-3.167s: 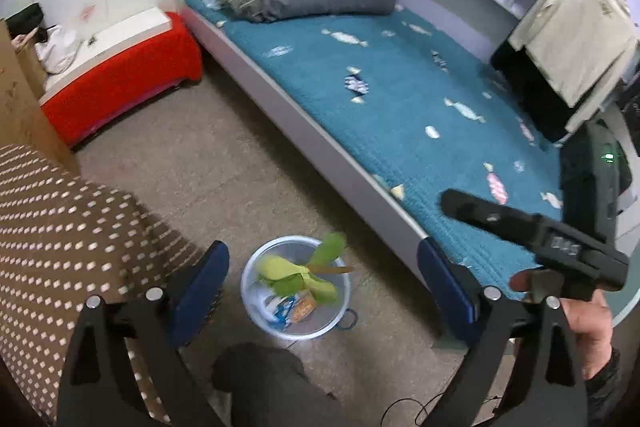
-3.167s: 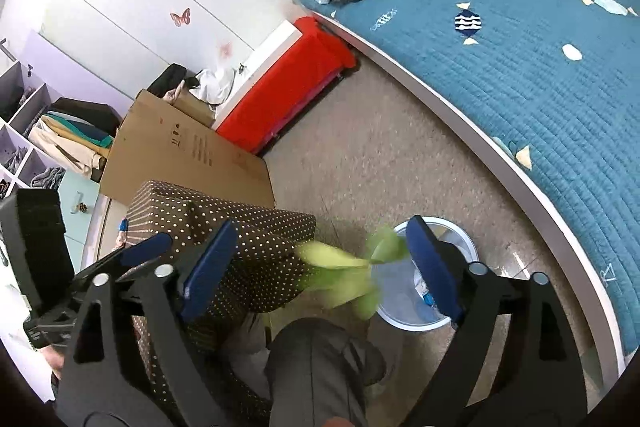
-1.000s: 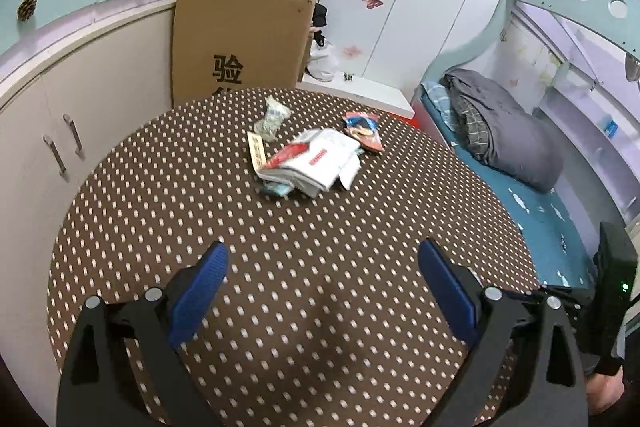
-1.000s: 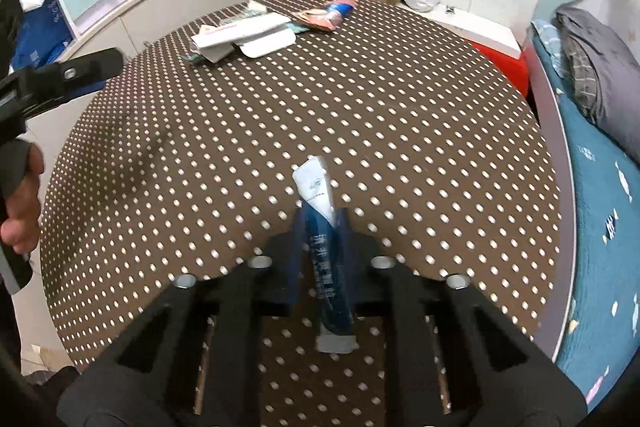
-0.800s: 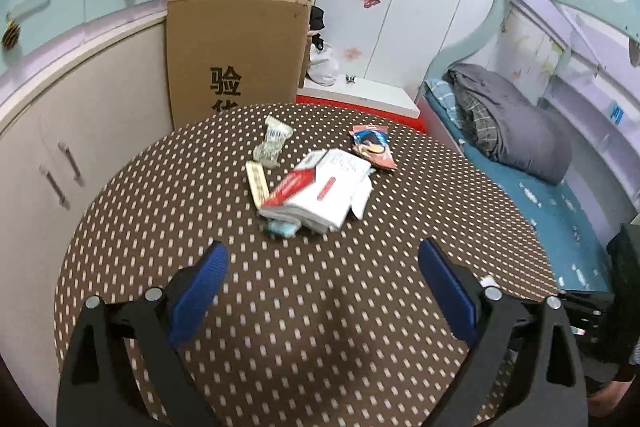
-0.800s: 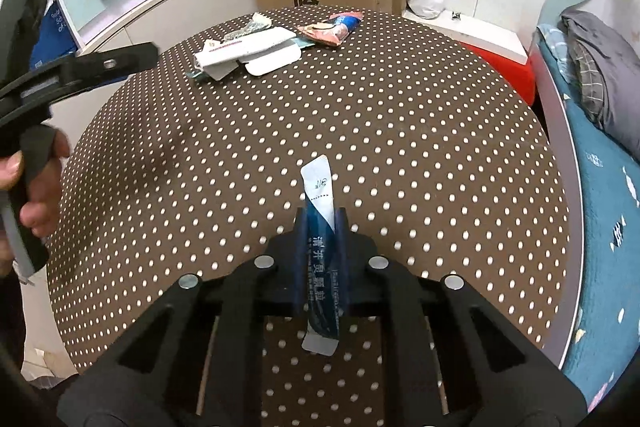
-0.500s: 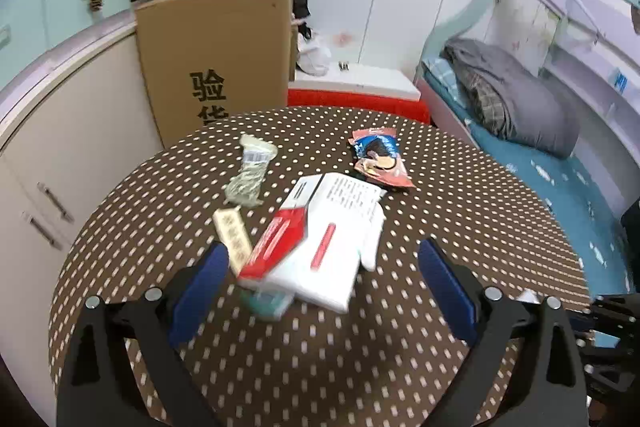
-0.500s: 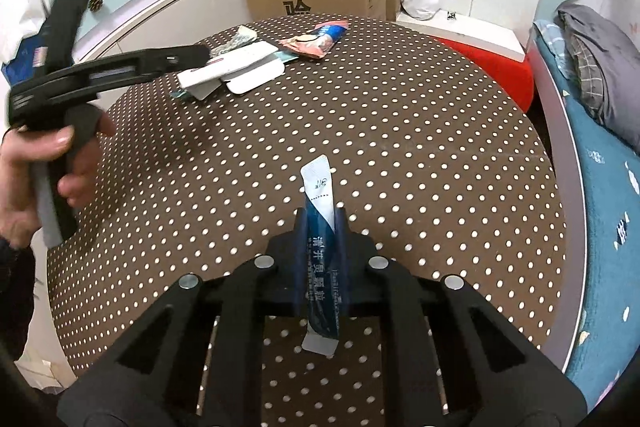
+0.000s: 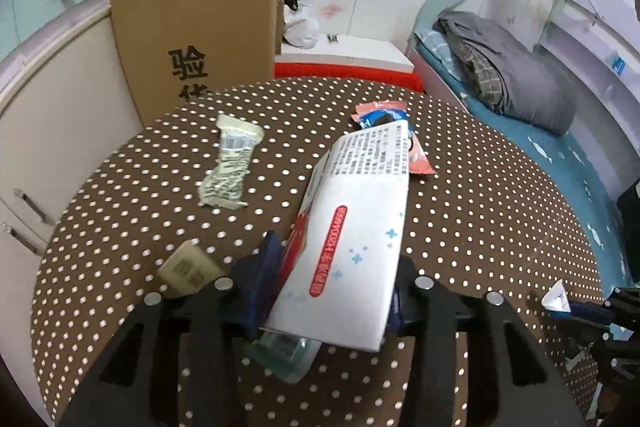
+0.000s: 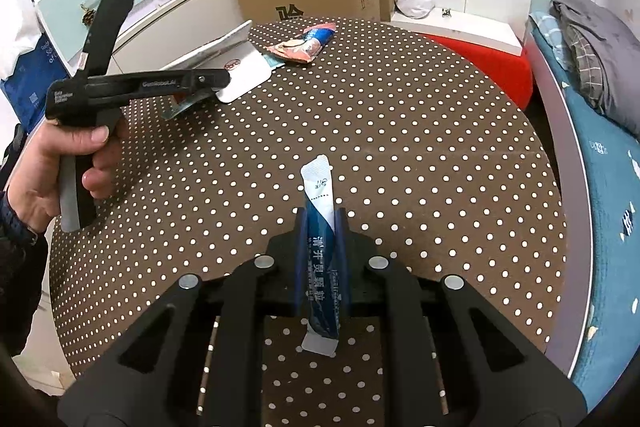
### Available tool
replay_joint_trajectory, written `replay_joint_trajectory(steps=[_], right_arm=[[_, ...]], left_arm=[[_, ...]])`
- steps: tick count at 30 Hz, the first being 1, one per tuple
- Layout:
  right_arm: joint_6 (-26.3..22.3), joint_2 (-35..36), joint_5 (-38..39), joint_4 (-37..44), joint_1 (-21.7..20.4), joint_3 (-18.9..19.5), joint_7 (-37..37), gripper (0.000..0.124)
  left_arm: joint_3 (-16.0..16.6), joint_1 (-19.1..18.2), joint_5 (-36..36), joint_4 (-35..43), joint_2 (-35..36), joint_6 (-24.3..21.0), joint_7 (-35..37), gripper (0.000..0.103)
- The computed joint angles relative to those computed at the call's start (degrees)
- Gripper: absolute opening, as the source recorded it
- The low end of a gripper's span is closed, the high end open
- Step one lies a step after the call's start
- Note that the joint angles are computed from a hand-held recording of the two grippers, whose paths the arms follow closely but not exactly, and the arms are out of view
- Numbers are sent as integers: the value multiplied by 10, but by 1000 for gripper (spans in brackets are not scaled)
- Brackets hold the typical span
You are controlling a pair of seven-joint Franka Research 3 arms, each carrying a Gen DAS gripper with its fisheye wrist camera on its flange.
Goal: Collect trash
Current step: 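Grasp the white box with the left tool while the right tool holds the blue tube, then carry the white box and blue tube to the bin and release both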
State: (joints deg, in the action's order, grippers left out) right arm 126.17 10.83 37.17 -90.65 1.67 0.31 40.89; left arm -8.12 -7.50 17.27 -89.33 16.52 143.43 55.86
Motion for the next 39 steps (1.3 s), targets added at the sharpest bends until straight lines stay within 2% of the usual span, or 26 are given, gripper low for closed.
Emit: replay_joint_trajectory(steps=[10, 21, 24, 30, 39], right_arm=[[-3, -38, 38, -30, -9, -9, -20, 14], [-39, -57, 106, -22, -35, -30, -42, 14], [-47, -55, 124, -11, -45, -35, -43, 14], [-71, -29, 171, 36, -81, -46, -21, 14], [-91, 19, 217, 110, -149, -50, 24, 14]], left_arm=[[3, -5, 61, -125, -108, 88, -89, 45], [-23, -7, 88, -186, -184, 126, -153, 45], [-32, -14, 94, -178, -181, 128, -164, 45], [-47, -42, 93, -125, -147, 125, -133, 45], [-55, -84, 43, -27, -68, 119, -84, 45]])
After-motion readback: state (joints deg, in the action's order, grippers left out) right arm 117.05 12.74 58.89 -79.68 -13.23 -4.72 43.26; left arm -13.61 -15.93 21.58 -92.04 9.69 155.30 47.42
